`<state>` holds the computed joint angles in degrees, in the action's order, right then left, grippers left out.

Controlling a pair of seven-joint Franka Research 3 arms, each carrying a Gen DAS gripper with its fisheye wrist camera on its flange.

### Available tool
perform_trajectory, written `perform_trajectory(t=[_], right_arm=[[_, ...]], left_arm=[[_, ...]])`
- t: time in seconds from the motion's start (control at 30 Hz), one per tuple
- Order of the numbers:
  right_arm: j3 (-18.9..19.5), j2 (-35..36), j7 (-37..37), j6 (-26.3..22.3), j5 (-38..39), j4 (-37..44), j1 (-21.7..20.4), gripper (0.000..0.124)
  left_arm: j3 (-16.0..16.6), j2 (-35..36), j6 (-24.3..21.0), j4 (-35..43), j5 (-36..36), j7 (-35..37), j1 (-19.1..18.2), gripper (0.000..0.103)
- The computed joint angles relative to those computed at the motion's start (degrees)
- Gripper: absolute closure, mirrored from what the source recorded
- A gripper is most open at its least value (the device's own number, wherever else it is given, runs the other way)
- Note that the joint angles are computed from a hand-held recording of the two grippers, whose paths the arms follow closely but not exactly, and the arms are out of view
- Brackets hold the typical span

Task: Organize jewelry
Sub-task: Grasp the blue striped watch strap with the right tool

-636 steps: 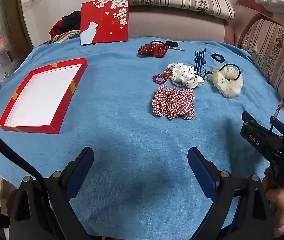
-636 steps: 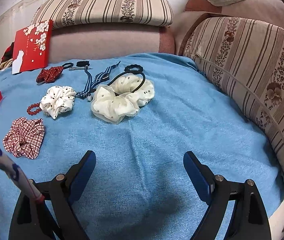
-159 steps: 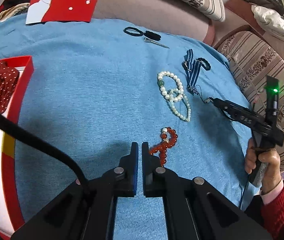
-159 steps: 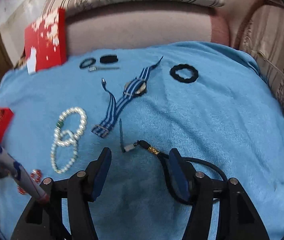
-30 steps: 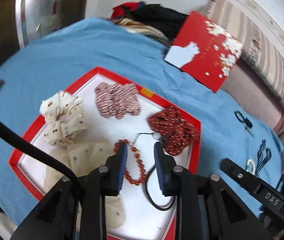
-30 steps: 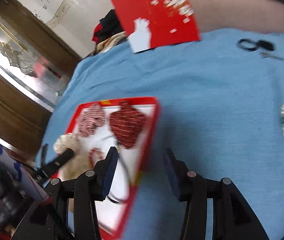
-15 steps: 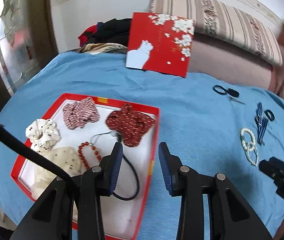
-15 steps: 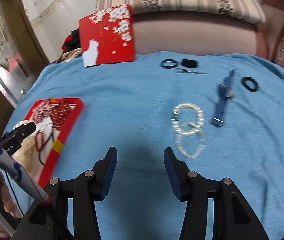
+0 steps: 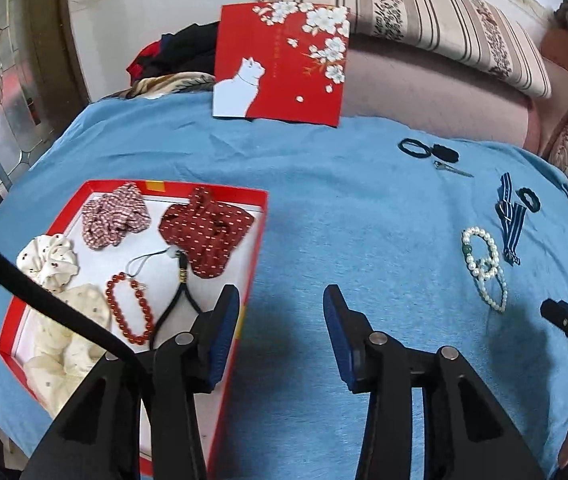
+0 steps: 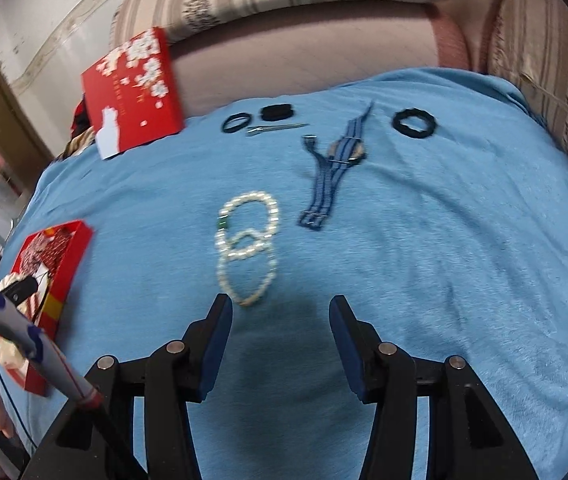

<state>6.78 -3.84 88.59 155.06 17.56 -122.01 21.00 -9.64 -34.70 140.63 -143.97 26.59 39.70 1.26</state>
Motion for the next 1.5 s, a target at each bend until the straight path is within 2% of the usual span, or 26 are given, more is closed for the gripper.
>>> perform_trajectory(t=[0.1, 0.27, 0.43, 0.57, 0.63, 0.77, 0.93, 1.0, 1.03, 1.2, 1.37, 1.47, 1.5], right_arm=[[-0.59, 1.08, -0.20, 0.97, 1.10, 0.53, -0.48, 0.069], [-1.09, 3.60, -0.05, 2.27, 1.21, 2.38, -1.29, 0.069], [-1.45, 9.18, 0.65, 2.34, 1.29, 9.11, -2.11, 0.069], [-2.72, 15.11, 4.97, 0.75, -4.58, 16.88, -1.13, 0.069], [-3.15, 18.66, 6.47, -0.94, -6.25, 21.93, -0.85, 0.069], [-4.13, 26.02, 10.10, -6.22, -8.08, 32.59, -0.13, 0.061], [-7.57, 34.21, 16.67, -14.09, -15.64, 43.86, 3.51, 0.061], [-9.45, 34.94, 18.71, -14.63, -20.79, 44.71, 5.77, 0.077], [-9.94, 34.89, 18.97, -14.78, -23.03, 44.60, 6.54, 0.084], [-7.22, 29.82, 16.83, -12.15, -20.91, 37.70, 3.94, 0.085], [-2.44, 16.07, 9.24, -6.67, -7.09, 20.45, -2.43, 0.085], [-1.97, 6.96, 5.23, -5.97, -0.37, 9.77, -4.00, 0.085], [-2.09, 4.29, 4.12, -5.88, 1.53, 6.54, -4.23, 0.085]], left_arm=[[1.17, 1.51, 0.91, 0.41, -2.10, 1.70, -1.49, 0.060], [1.27, 3.51, 1.71, 0.98, -4.19, 3.25, -2.41, 0.060], [1.36, 4.90, 2.98, 1.18, -5.81, 4.40, -3.14, 0.060], [0.96, 5.81, 3.50, 1.63, -5.71, 5.23, -3.33, 0.060], [0.98, 6.18, 4.00, 1.67, -5.91, 5.86, -3.63, 0.059], [0.98, 6.88, 4.33, 1.97, -6.25, 7.04, -3.99, 0.058], [1.23, 7.56, 4.46, 2.33, -6.94, 7.91, -4.18, 0.058], [1.44, 7.58, 4.59, 2.31, -7.43, 8.22, -4.26, 0.058], [1.60, 7.62, 4.70, 2.31, -7.74, 8.42, -4.30, 0.058], [2.41, 7.52, 5.35, 2.10, -9.78, 9.72, -4.71, 0.058], [3.30, 7.07, 6.60, 1.47, -12.57, 11.31, -5.65, 0.058], [4.79, 7.15, 8.17, 0.86, -16.33, 14.35, -7.85, 0.058], [6.41, 7.36, 9.10, 0.63, -19.40, 16.99, -9.91, 0.058]])
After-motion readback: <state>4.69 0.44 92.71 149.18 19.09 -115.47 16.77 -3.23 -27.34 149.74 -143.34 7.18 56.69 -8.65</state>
